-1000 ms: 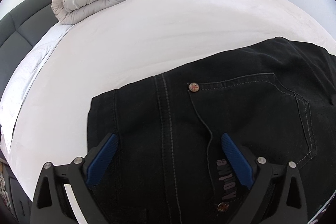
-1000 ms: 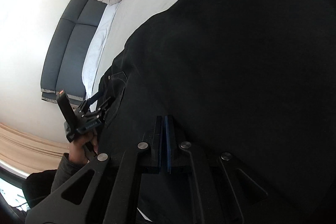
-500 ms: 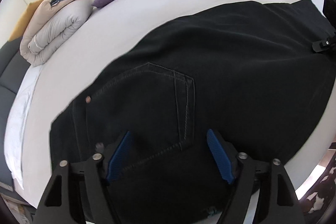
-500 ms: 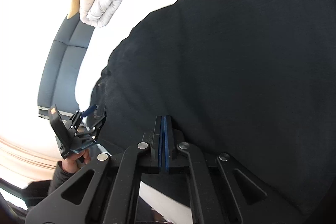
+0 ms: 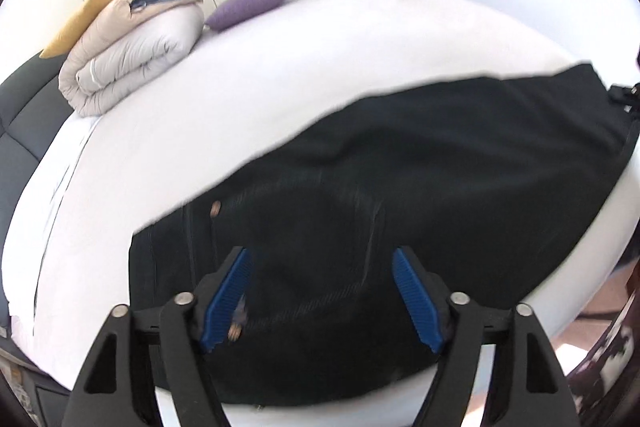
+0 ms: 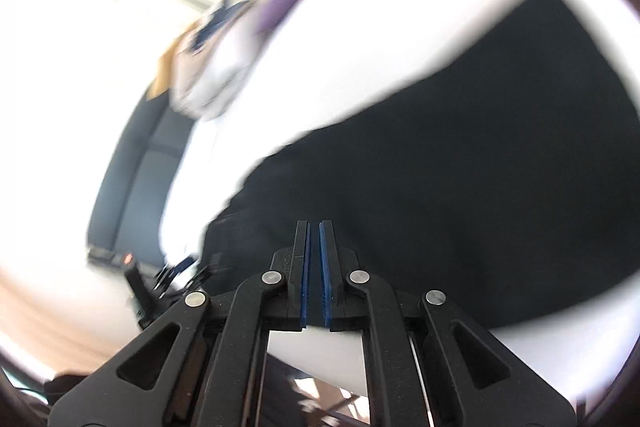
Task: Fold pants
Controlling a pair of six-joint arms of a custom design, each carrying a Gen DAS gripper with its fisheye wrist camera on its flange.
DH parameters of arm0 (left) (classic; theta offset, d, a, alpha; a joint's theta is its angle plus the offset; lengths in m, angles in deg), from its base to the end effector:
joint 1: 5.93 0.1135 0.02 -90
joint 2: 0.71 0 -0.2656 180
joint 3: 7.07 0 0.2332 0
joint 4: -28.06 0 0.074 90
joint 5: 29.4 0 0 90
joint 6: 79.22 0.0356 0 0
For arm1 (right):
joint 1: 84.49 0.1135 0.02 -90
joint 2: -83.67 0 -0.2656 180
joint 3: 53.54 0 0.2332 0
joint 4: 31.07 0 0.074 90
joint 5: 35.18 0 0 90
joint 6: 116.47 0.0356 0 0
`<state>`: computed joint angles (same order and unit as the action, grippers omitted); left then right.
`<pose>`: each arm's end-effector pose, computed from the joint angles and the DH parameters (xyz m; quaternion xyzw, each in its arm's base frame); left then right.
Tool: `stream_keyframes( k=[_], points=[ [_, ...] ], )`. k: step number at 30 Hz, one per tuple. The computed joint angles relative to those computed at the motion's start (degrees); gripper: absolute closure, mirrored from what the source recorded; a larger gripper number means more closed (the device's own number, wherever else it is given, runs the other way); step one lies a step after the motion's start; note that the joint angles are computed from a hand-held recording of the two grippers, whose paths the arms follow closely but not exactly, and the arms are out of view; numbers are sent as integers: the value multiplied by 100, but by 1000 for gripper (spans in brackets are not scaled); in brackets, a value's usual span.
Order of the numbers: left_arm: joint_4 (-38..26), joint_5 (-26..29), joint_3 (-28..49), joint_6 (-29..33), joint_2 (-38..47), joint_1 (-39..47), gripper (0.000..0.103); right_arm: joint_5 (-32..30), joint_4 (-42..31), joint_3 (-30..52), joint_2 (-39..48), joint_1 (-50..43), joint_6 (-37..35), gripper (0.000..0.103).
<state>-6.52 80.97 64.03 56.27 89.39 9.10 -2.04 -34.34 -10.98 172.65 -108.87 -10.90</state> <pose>0.2975 0.0671 0.2168 0.2989 0.8876 0.0099 0.3503 0.2277 -0.0705 0.1389 0.1278 0.8319 0.4223 0.3364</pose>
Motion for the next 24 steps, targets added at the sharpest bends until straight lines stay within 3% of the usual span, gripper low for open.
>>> stream_keyframes(
  k=[1, 5, 6, 8, 9, 11, 14, 17, 20, 22, 24],
  points=[
    [-46, -105, 134, -215, 102, -282, 10, 15, 656, 96, 295, 362, 573, 98],
    [69, -589, 336, -838, 721, -1158, 10, 152, 2054, 720, 1645, 1167, 2035, 98],
    [34, -759, 457, -961, 1017, -1309, 10, 162, 2077, 907, 1979, 1222, 2031, 98],
    [195, -988, 358, -1012, 1355, -1459, 9, 648, 1448, 1245, 2361, 1261, 1824, 98],
    [362, -813, 226, -1073, 1360, -1366, 8, 505, 1565, 1263, 2672, 999, 1811, 103],
    [201, -360, 310, -1160, 1451, -1013, 7, -96, 2121, 1114, 3029, 336, 1878, 103],
    [195, -175, 228, -967, 1390, -731, 7, -74, 1999, 997, 2879, -583, 1403, 103],
    [267, -88, 69, -903, 1277, -495, 7, -598, 1823, 1122, 2950, -1966, 1335, 103],
    [242, 8, -51, -883, 1095, -156, 8, 149, 1181, 1060, 2152, -2786, 851, 99],
    [14, 210, 8, -910, 891, 60, 17, 207, 1249, 1023, 1924, -3202, 1109, 96],
    [-278, 587, 204, -1050, 711, 173, 18, 14, 1189, 990, 1597, -3301, 1185, 96]
  ],
)
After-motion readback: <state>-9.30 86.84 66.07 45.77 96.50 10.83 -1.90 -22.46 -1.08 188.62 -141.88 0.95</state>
